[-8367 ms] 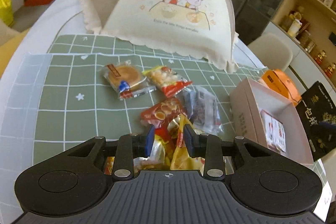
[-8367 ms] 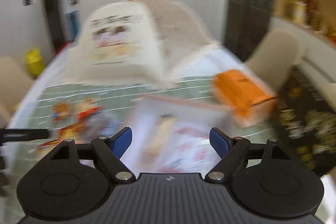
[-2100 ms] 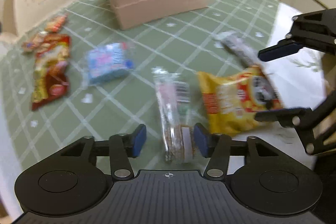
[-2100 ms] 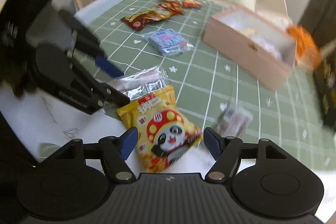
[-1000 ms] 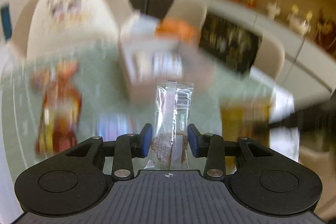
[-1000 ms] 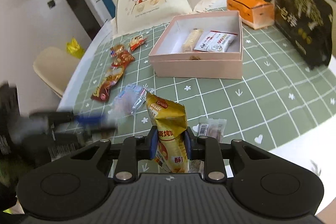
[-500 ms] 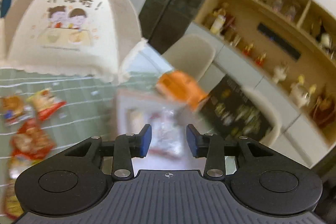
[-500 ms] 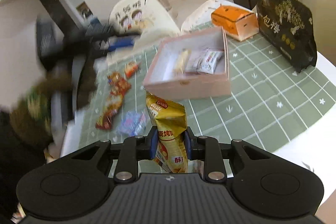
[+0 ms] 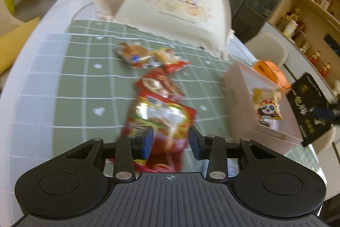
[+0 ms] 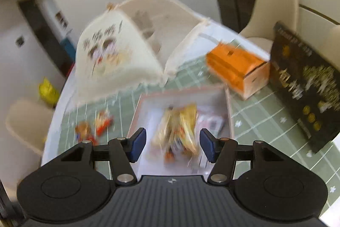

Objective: Organize snacks

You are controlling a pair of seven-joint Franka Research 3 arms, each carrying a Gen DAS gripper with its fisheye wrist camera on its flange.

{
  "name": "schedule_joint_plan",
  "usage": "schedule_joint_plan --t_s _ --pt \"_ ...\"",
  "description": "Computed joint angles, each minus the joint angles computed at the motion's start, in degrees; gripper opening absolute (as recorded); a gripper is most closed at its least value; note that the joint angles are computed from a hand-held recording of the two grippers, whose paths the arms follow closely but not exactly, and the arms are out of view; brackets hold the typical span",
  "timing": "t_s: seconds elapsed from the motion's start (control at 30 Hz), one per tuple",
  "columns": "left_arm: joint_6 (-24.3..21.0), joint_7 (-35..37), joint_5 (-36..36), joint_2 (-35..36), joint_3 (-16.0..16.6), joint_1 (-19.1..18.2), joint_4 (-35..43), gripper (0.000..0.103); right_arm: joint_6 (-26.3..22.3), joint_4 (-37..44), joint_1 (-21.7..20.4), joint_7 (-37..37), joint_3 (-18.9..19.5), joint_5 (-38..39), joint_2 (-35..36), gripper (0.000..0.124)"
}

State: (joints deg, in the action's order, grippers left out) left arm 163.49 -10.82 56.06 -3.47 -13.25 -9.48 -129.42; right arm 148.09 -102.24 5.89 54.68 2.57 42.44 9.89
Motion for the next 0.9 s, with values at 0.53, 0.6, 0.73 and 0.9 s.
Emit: schedule_joint_plan --t_s 0.53,0.6,0.73,0.9 --pt "-0.2 7.6 4.4 13.4 5.2 -2.9 15.9 0.041 7.3 -27.9 5.8 -12.7 -0.8 -6.7 -12.8 0.058" --pt "-1.2 7.4 2.3 16.8 6.9 -2.5 20.1 0.041 6.1 -27.7 6.1 -11.3 -0.8 -7.1 -13.0 0.058" --pt "1.0 17.2 -4.3 25.9 8.6 -0.7 30.7 0.041 6.5 -28.8 7.0 -9.1 -0.5 -8.5 -14.4 0.064" --pt "-7.4 33.2 -13.3 38.7 8.4 -0.3 47.0 0.041 9.7 -30.5 7.2 -0.5 0.9 -19.2 -14.2 0.066"
